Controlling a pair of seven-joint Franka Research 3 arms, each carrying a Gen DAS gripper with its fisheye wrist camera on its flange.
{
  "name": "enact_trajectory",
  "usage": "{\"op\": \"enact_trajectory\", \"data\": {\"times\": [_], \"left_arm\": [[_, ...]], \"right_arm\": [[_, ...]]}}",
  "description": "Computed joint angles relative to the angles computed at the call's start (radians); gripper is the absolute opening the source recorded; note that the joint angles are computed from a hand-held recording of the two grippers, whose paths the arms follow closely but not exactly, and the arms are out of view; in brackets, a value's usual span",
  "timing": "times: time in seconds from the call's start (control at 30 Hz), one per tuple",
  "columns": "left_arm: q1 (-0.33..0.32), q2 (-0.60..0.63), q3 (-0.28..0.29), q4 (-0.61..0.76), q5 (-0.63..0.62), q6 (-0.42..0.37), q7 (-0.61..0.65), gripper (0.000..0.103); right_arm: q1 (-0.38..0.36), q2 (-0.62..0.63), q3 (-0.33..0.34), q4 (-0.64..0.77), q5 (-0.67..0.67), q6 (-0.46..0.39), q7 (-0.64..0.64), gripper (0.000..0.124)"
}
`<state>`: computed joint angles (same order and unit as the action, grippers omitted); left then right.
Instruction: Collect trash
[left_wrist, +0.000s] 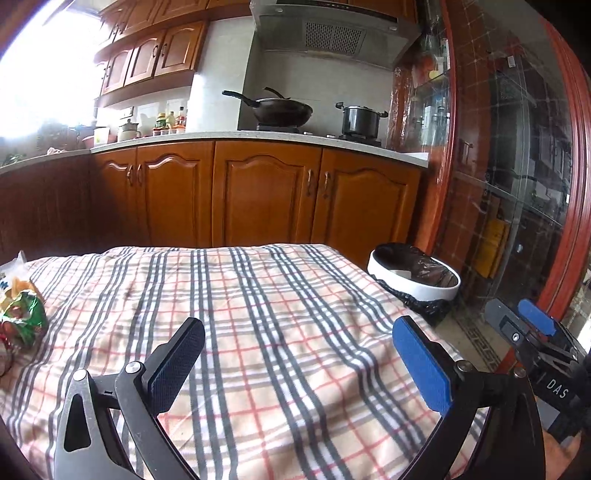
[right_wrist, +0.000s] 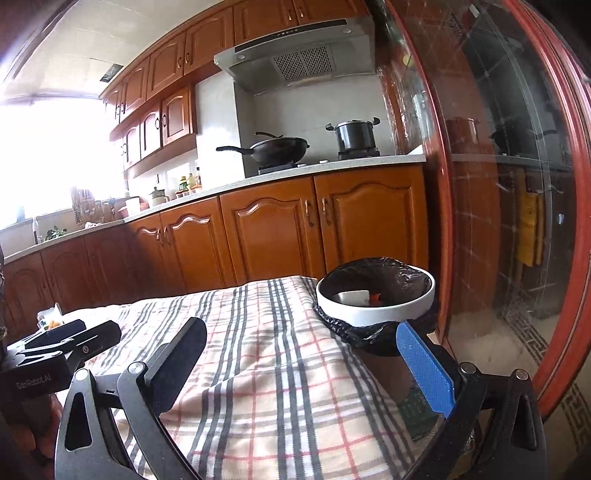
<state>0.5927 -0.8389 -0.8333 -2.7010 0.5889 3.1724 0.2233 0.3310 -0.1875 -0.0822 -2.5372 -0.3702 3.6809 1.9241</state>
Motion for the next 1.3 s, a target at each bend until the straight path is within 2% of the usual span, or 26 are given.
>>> {"op": "enact_trajectory", "data": {"times": [0.1, 0.23, 0.33, 0.53, 0.8, 1.3], "left_arm": [[-0.002, -0.010, -0.005, -0.019, -0.001, 0.009, -0.005, 0.102], [-0.021, -0.018, 0.027, -0.054, -0.003, 0.028, 0.014, 0.102], [-0.019, -0.024, 0.029, -0.063, -0.010, 0.027, 0.032, 0.102], [-0.013, -0.024, 0.024, -0.067, -0.019, 0.033, 0.058, 0.102], [0.004, -0.034, 0.007, -0.065, -0.026, 0.023, 0.069, 0.102], [0.055, -0.060, -0.033, -0.080, -0.056, 0.074, 0.096, 0.102]], "right_arm": [[-0.017, -0.001, 0.056, -0.024, 0.099, 0.009, -0.090, 0.103], [0.003, 0.000, 0.052, -0.034, 0.114, 0.007, -0.105, 0.103], [0.004, -0.005, 0.063, -0.047, 0.147, 0.013, -0.143, 0.103], [0.018, -0.009, 0.042, -0.050, 0.137, -0.003, -0.126, 0.103], [0.030, -0.005, -0.013, -0.045, 0.030, -0.002, -0.016, 0.103], [-0.001, 0.001, -0.009, -0.041, -0.043, 0.023, 0.052, 0.103]]}}
